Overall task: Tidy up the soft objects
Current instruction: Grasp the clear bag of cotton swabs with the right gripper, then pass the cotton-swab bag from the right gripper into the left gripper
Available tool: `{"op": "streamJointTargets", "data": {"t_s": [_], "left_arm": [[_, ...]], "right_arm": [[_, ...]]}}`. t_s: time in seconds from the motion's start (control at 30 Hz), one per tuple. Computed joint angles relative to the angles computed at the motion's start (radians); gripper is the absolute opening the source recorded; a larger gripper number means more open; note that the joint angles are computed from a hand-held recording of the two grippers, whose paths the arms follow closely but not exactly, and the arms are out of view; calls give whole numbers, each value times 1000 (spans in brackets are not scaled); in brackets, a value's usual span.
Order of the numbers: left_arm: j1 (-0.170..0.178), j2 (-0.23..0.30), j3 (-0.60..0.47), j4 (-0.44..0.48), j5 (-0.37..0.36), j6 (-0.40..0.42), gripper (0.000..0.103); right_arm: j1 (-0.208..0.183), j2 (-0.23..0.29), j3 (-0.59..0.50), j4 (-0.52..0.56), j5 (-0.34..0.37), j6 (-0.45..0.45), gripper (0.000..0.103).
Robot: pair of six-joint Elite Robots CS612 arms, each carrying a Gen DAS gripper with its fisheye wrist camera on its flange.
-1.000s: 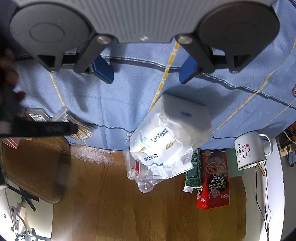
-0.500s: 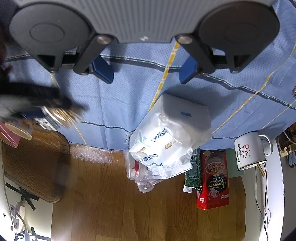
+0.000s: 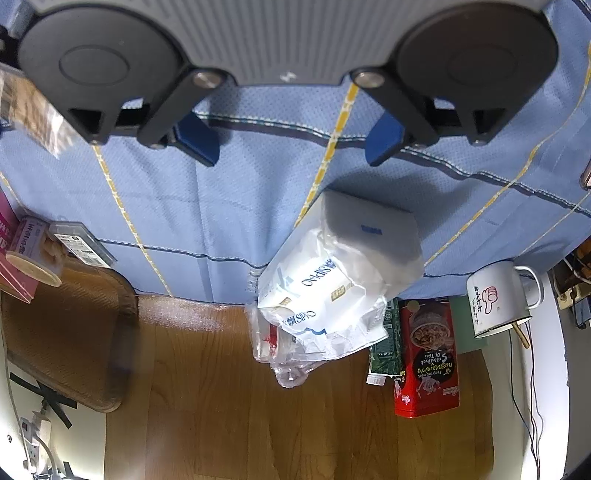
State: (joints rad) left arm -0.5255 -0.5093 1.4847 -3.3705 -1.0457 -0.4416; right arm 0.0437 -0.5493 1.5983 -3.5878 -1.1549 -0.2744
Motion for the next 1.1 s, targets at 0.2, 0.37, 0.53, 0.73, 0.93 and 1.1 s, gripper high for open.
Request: {"op": "streamJointTargets", "data": {"t_s": [0.2, 0.37, 0.53, 0.73, 0.93, 1.1], "left_arm": [[-2, 0, -4, 16, 9, 1, 90], [-3, -1, -5, 25, 17, -1, 92], [-3, -2, -5, 32, 22, -3, 93], [-3, -2, -5, 33, 21, -4, 93], [1, -3, 0, 15, 3, -8, 93], [14, -21, 39, -57, -109, -57, 91]], "right_arm": [[-17, 1, 21, -27, 17, 51, 79], [-25, 2, 25, -1, 42, 60, 80], [-23, 2, 23, 21, 43, 52, 81], [-27, 4, 24, 16, 55, 57, 82], [-26, 5, 24, 13, 54, 58, 82], [-27, 5, 24, 13, 53, 55, 82]]}}
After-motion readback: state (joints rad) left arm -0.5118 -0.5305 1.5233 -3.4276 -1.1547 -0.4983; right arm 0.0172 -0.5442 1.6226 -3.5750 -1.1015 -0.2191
